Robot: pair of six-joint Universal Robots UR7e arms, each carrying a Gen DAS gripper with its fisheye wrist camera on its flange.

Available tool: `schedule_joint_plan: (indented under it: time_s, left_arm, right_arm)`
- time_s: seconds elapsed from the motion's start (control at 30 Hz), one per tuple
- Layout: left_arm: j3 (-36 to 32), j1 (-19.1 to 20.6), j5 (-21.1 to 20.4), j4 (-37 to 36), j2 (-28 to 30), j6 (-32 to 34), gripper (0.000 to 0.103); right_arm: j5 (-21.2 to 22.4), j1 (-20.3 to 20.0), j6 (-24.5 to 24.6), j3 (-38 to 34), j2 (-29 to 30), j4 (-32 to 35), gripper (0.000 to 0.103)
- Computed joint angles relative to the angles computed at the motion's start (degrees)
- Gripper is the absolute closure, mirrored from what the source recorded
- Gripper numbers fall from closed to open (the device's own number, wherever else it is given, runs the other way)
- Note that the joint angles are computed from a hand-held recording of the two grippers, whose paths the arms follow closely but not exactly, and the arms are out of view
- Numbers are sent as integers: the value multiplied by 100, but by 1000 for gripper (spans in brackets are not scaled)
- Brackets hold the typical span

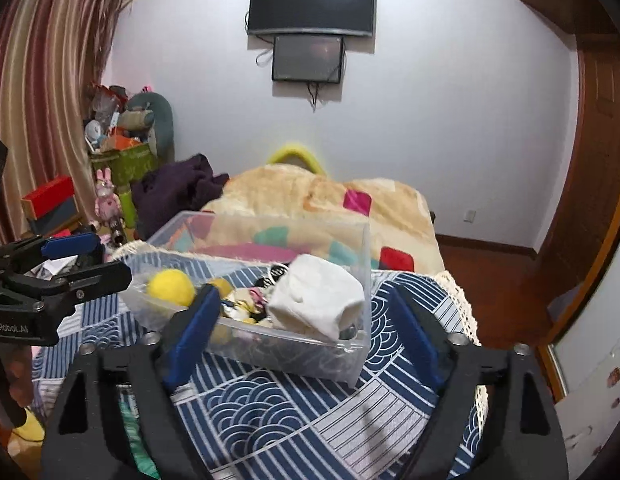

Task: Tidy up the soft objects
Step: 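Grasp the braided bracelet with the left tool while the right tool grasps the green knit glove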

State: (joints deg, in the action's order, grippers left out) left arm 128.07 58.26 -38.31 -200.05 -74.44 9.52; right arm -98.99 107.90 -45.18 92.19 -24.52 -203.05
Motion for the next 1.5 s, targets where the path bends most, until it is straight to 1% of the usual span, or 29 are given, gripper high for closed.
schedule_joint_plan:
  time_s: [0.07, 0.17, 0.27, 0.37, 0.5, 0.6, 0.67, 0.7, 0.73, 0.77, 0.8, 0.83, 0.87, 0.93, 0.97, 1.0, 1.03, 1.07, 1.1, 1.17, 1.2, 1.27, 1.3, 1.43, 1.5]
  left_arm:
    - [102, -19, 8, 85, -143, -171, 1]
    - [273, -25, 99, 173, -305, -366, 1]
    - [432, -47, 370, 141, -307, -392, 1]
    - [624, -49, 582, 140, -312, -447, 1]
    - [871, 35, 665, 190, -305, -661, 1]
    - [1024, 152, 671, 287, -293, -925, 2]
    - [1084, 234, 649, 386, -284, -1034, 10]
    - [1095, 289, 626, 559, -285, -1135, 21]
    - [1090, 352, 551, 750, -307, -1242, 26]
    - [1101, 421, 453, 820, -318, -1300, 28]
    - [1099, 488, 340, 898, -323, -1370, 33]
    - [1087, 538, 279, 976, -315, -1433, 38]
    - [1081, 562, 250, 1031, -296, -1487, 40]
    - [1024, 649, 115, 1107, -250, -1540, 48]
    - [1015, 658, 114, 1015, -201, -1511, 49]
    - [997, 648, 162, 953, -155, -1489, 52]
    - [974, 641, 202, 958, -127, -1484, 58]
    - [947, 645, 199, 946, -99, -1454, 62]
    - [925, 652, 184, 924, -65, -1419, 68]
    - [904, 653, 205, 802, 34, -1317, 71]
    - [890, 654, 223, 731, 90, -1264, 75]
    - [852, 663, 263, 674, 144, -1256, 87]
    - [829, 670, 289, 697, 146, -1316, 96]
    - [804, 720, 57, 703, 24, -1465, 97]
    - [836, 636, 147, 616, 13, -1384, 97]
  right_arm:
    - [99, -8, 47, 114, -36, 68, 4]
    - [188, -18, -29, 276, -57, 259, 3]
    - [139, -8, -249, 399, 13, 266, 3]
    - [129, -21, -344, 507, 37, 505, 3]
    - [163, -70, -277, 637, 28, 931, 3]
    - [87, -56, -373, 666, 95, 1143, 3]
    - [45, -58, -423, 675, 122, 1305, 3]
    - [14, -62, -473, 673, 131, 1431, 4]
    - [-15, -61, -509, 709, 131, 1488, 5]
    - [-69, -67, -558, 694, 155, 1584, 7]
    - [-138, -67, -599, 685, 186, 1631, 15]
    - [-176, -82, -646, 657, 207, 1750, 21]
    - [-212, -84, -675, 662, 236, 1749, 30]
    - [-104, -119, -742, 687, 225, 1714, 41]
    - [-41, -135, -763, 710, 188, 1763, 54]
    - [12, -150, -771, 717, 163, 1793, 61]
    - [30, -146, -758, 735, 150, 1736, 72]
    - [60, -154, -744, 739, 142, 1703, 84]
    - [81, -166, -711, 745, 124, 1674, 89]
    - [145, -200, -622, 796, 75, 1436, 91]
    - [134, -212, -584, 826, 57, 1307, 91]
    - [127, -245, -501, 836, 21, 1111, 92]
    - [146, -247, -401, 796, -28, 1149, 92]
    - [236, -310, -159, 812, -168, 982, 92]
    - [300, -329, -52, 816, -240, 899, 92]
